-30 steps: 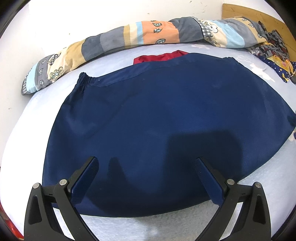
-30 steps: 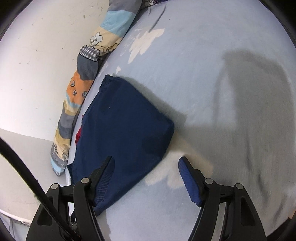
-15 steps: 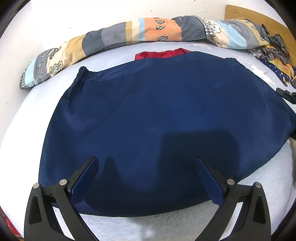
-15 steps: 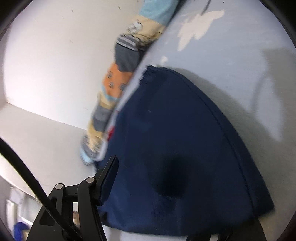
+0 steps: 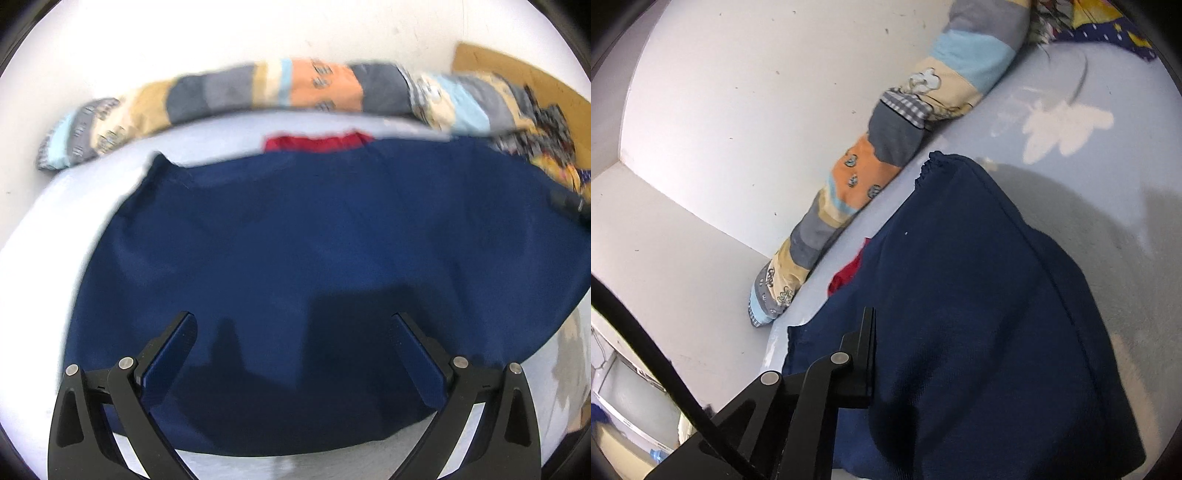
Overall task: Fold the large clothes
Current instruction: 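Fold the held side over the jacket body with the right tool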
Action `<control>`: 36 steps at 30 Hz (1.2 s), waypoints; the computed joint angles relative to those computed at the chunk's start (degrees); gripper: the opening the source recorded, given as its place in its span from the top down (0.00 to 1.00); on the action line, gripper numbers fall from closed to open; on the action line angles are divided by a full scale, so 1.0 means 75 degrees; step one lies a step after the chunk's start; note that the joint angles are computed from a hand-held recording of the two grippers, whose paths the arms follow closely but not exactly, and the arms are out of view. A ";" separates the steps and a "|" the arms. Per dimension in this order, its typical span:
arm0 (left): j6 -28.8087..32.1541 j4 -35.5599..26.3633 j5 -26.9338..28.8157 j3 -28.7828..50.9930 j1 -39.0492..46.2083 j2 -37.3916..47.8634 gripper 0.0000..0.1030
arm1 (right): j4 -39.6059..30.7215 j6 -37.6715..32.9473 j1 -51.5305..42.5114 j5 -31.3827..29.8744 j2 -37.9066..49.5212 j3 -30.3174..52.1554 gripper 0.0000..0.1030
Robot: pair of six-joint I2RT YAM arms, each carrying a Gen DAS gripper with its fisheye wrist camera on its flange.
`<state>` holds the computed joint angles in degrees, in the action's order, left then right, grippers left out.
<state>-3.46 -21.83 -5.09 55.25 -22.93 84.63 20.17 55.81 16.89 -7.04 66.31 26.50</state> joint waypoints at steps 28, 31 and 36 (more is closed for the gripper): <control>0.0807 0.0753 0.0351 -0.0756 0.0253 -0.0580 0.00 | -0.1399 -0.0130 0.1004 0.0302 -0.0353 0.1340 0.87; 0.0525 0.0835 0.0428 -0.0799 0.0852 -0.1251 0.00 | -0.1716 -0.0229 0.1164 0.0507 -0.0237 0.1669 0.87; 0.0061 0.0787 0.0906 -0.0710 0.2322 -0.2079 0.00 | -0.2350 -0.0534 0.1675 0.1133 0.0082 0.2390 0.87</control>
